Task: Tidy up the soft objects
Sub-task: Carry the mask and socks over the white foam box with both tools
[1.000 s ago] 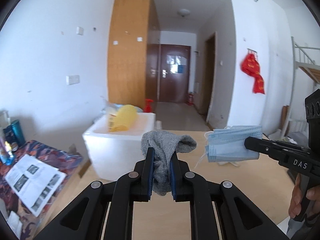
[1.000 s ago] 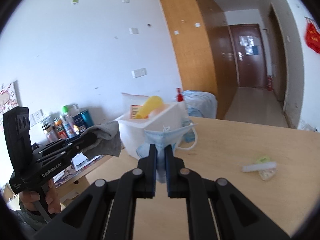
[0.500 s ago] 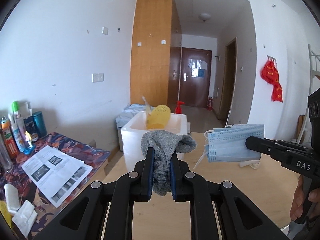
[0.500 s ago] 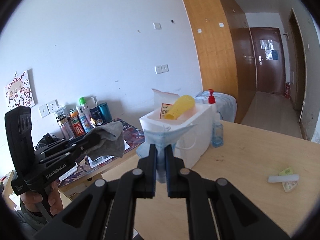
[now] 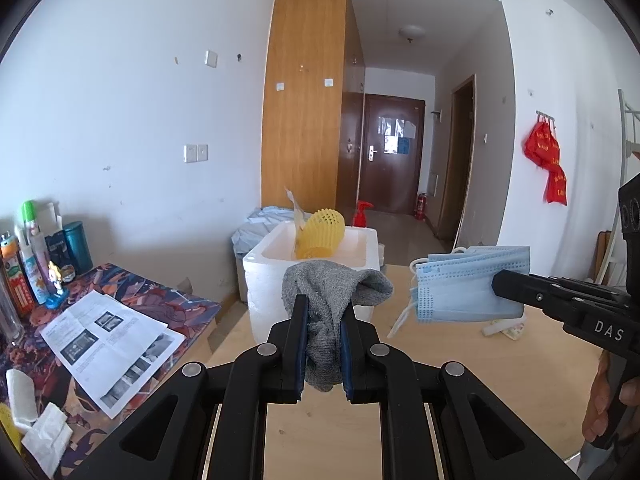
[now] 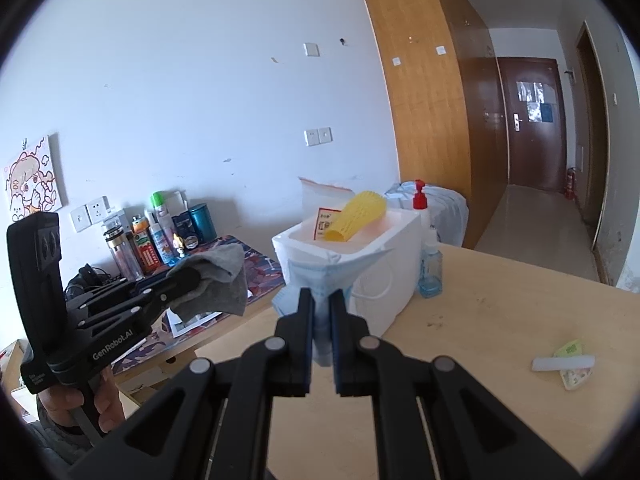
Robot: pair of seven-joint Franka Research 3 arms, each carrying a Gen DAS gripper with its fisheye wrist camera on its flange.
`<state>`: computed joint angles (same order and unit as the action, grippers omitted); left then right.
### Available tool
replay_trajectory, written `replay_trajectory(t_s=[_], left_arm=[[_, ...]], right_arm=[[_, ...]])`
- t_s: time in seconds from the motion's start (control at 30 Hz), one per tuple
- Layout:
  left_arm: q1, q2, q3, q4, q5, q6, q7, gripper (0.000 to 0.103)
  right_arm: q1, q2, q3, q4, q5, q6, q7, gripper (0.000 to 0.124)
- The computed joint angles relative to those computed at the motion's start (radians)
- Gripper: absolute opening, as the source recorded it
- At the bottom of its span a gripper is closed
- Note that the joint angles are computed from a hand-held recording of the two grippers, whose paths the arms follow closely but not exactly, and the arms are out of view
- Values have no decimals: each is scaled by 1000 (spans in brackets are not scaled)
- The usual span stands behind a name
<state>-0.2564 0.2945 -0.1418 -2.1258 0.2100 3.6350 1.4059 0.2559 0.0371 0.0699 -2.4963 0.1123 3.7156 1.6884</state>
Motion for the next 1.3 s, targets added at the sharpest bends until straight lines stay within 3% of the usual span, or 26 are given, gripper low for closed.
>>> replay_trajectory(t_s=[0.27, 0.7, 1.13, 1.3], left_arm=[[-5, 40, 1, 74, 16, -31, -9, 15], [-28, 130, 23, 240, 22, -97, -21, 15], [-30, 254, 28, 453, 80, -181, -57, 15], [-4, 309, -3, 540, 116, -214, -80, 15]], right_arm=[[6, 19, 0, 49, 60, -22, -72, 10], [-38, 72, 0, 172, 0, -84, -72, 10], [-62, 154, -4, 309, 36, -146, -139, 10], [-78, 180, 10, 345, 39, -161, -152, 10]])
